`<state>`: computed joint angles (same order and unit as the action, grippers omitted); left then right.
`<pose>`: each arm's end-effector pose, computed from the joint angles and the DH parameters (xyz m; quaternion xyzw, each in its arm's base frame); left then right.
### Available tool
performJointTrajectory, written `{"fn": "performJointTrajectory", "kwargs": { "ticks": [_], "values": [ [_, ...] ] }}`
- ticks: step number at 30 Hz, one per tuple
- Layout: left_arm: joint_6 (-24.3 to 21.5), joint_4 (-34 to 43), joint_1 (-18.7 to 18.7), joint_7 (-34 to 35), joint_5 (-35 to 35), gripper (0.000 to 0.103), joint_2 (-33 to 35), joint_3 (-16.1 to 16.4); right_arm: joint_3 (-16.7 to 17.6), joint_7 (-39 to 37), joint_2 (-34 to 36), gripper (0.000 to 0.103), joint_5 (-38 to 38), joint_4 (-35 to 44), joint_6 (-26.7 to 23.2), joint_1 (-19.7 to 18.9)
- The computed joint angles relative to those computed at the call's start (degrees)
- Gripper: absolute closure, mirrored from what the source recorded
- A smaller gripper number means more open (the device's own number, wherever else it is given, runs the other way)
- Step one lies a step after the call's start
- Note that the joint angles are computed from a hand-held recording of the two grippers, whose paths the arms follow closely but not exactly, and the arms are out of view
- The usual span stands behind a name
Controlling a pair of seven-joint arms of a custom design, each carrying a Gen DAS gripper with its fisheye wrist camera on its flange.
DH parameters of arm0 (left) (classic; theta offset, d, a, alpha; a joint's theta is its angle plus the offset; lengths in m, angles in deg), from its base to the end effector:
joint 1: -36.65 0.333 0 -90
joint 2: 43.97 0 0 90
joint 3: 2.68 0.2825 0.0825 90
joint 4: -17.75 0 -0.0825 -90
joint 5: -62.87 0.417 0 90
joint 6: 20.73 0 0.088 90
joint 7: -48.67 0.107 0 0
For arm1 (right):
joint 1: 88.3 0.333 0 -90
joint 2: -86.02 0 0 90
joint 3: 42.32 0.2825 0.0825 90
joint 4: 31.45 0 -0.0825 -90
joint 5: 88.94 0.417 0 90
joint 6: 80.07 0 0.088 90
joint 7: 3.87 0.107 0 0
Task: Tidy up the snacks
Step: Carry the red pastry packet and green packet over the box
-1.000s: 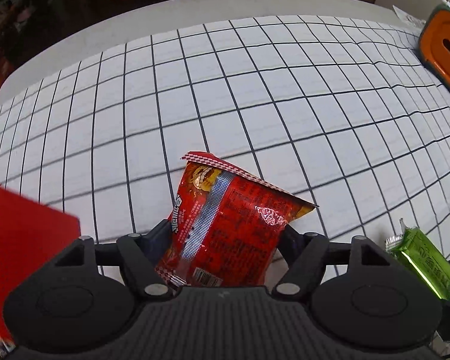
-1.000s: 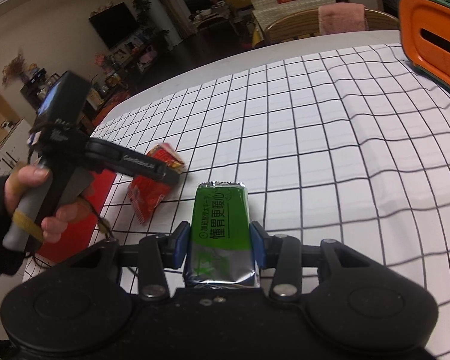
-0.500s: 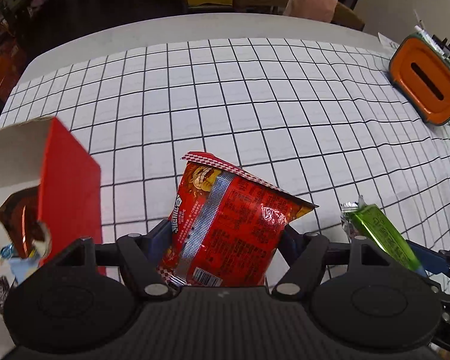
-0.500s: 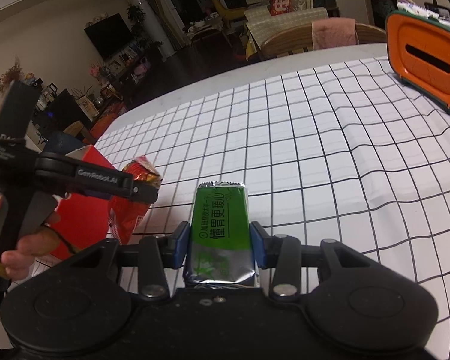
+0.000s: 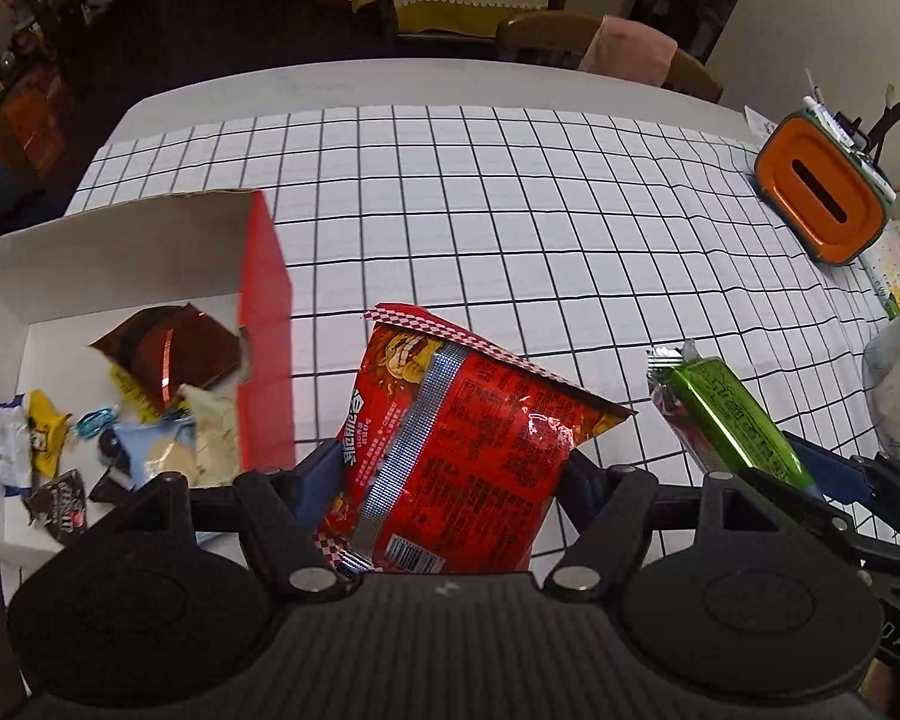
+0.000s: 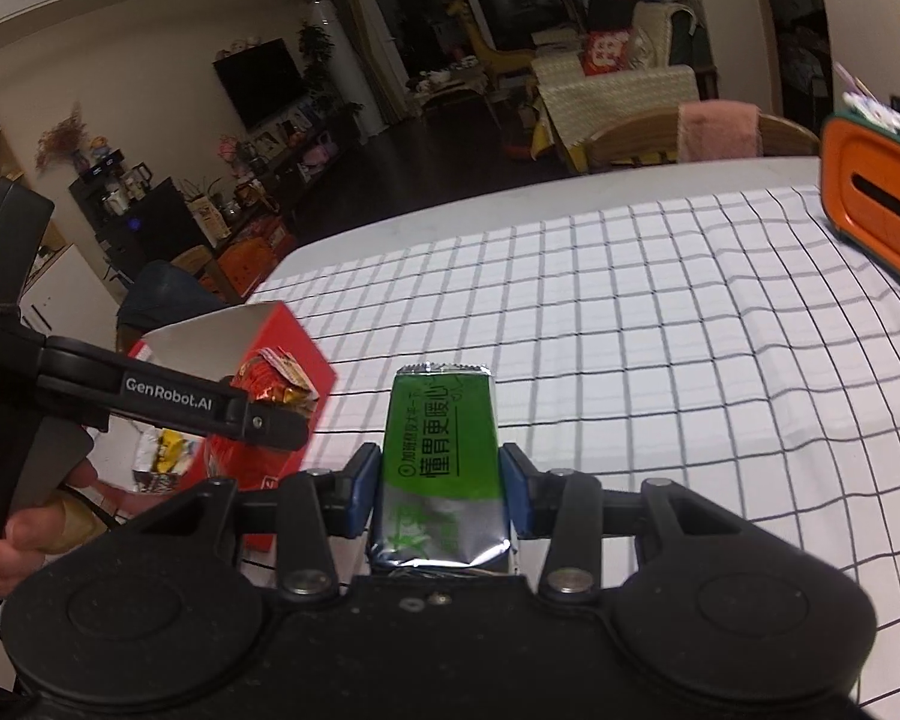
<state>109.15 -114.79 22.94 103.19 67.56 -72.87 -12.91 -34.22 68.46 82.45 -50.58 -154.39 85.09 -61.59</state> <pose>0.4442 -0.2029 0.5412 -0.7416 0.6281 -0.1925 0.1363 0.5130 0.3143 0.4650 -0.7417 0.5248 -0.0601 0.4134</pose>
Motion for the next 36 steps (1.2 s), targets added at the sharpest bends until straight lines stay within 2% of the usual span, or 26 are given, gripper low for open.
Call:
{"fn": "performJointTrajectory", "kwargs": {
  "ticks": [5,6,7,12,18,19,20,21,25,26,36],
  "values": [
    [-2.01,-3.34,0.08,1.35,-0.77,0.030,-6.74,1.67,1.33,3.26,0.67,0.062,-3.89,1.43,1.02,0.91],
    [-2.73,-4.22,-0.74,1.36,-0.32,0.030,-8.36,2.89,1.55,4.07,0.84,0.062,-4.74,1.74,1.18,1.12],
    [-1.51,-4.34,0.43,1.96,-0.90,0.030,-7.97,2.26,1.79,5.04,1.13,0.062,-5.85,2.15,1.34,1.32],
    [-1.94,-7.03,1.52,3.52,-0.91,0.030,-12.40,3.58,2.76,10.13,3.09,0.062,-11.71,4.47,2.12,2.35],
    [-3.73,-10.77,3.21,6.55,-1.01,0.030,-19.42,6.09,3.56,17.46,5.65,0.062,-19.73,7.42,2.97,4.08],
    [-3.82,-11.23,4.44,7.64,-1.81,0.030,-20.25,5.80,3.58,18.69,6.40,0.062,-21.09,8.27,2.99,4.40],
    [-4.91,-11.31,3.67,7.03,-0.34,0.030,-21.07,7.30,3.58,19.92,6.94,0.062,-22.46,8.89,3.10,4.79],
    [-2.81,-11.59,4.59,7.75,-0.85,0.030,-19.88,6.80,3.51,21.36,7.70,0.062,-24.08,9.76,3.17,5.21],
    [-2.30,-12.04,6.82,8.70,-0.16,0.030,-20.21,7.83,3.10,25.31,10.34,0.062,-28.65,12.84,3.02,6.76],
    [0.81,-11.68,8.14,8.91,-0.90,0.030,-17.61,6.45,2.92,26.27,10.80,0.062,-29.75,13.41,2.93,7.20],
    [4.50,-8.91,12.82,9.70,2.84,0.030,-11.25,8.54,-0.30,34.57,19.67,0.062,-40.64,25.07,-1.59,12.70]
  ]
}}
